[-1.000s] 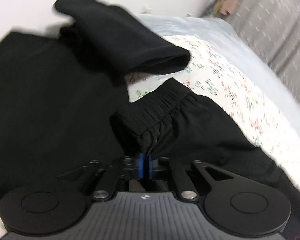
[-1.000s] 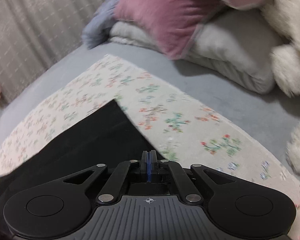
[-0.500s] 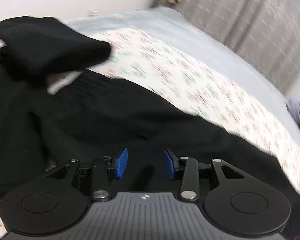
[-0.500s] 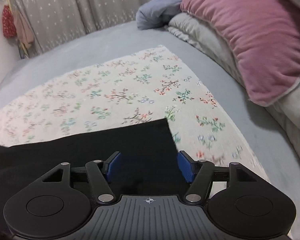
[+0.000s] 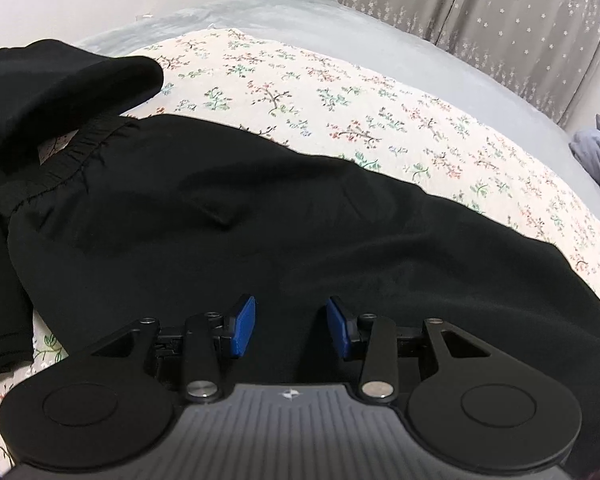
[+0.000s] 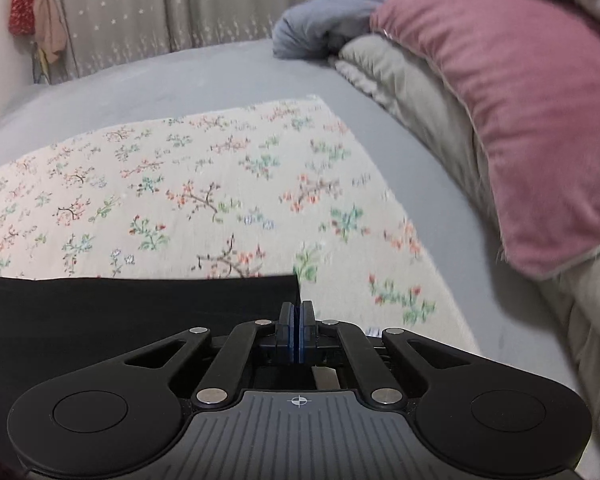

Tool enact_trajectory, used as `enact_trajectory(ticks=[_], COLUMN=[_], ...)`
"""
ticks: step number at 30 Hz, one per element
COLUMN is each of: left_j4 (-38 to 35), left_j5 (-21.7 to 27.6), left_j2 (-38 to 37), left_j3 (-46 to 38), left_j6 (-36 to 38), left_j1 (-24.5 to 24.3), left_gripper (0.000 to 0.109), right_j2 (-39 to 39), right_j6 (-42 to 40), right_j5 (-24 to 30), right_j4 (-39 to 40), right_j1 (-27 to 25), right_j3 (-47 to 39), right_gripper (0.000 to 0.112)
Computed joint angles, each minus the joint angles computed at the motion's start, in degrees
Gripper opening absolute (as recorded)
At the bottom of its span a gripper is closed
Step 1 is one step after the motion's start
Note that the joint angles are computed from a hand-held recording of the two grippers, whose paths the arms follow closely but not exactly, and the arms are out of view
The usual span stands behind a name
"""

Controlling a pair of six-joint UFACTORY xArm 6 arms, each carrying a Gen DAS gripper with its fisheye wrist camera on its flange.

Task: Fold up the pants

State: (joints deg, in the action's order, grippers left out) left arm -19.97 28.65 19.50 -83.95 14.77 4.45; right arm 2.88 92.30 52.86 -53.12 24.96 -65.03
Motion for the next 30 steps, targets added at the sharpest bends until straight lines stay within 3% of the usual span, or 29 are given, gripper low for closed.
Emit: enact_trajectory(ticks=[6, 9, 16, 17, 19, 21, 24, 26, 28, 30], left_j4=[2.76, 4.44, 10.41, 10.24, 10.15, 9.44, 0.60, -3.27, -2.65, 1.07], left_j5=[-1.40, -1.91, -1.54, -1.27, -1.10, -1.49, -2.97, -0.92, 2.23, 1.04], left_j2=[0.51, 0.57, 1.09, 1.33, 1.47, 1.08, -0.13, -0.15, 0.50, 0.42], left_j3=[-0.36, -0.16, -0.71, -0.97, -1.10, -0.81, 0.29, -0.14, -0.95, 0.20], left_j6=[-1.95, -2.86, -6.34, -6.22, -6.14, -5.93, 0.71, 4.29, 4.65, 3.78], left_j1=[-0.39, -0.56, -0.72, -0.75, -0.75, -0.68, -1.01, -1.38, -1.74, -2.42], left_gripper=[0.039, 0.039, 0.039, 0.039, 0.039, 0.039, 0.039, 0.039, 0.039, 0.039], right_j2=[5.68, 7.23, 0.99, 1.99, 7.48, 11.20, 12.39, 13.76, 16.23, 20.17], right_j6=[-2.75, -3.67, -3.26, -3.40, -4.94, -7.78, -7.92, -9.47, -11.70, -17.10], right_j5=[7.08, 8.66, 3.26, 5.28, 14.42, 17.93, 13.48, 6.72, -3.44, -11.66], right_j4=[-8.28, -8.28, -2.31, -2.06, -1.77, -1.50, -3.58, -3.33, 0.43, 8.01], right_j1=[1.82, 1.73, 0.08, 0.49, 2.52, 3.50, 4.57, 4.64, 3.91, 3.40], right_j3=[-6.90, -8.39, -1.98, -3.05, -8.58, -12.60, -15.62, -18.47, -21.53, -25.13], right_gripper=[0.000, 0.000, 0.000, 0.001, 0.014, 0.014, 0.014, 0.017, 0.031, 0.044])
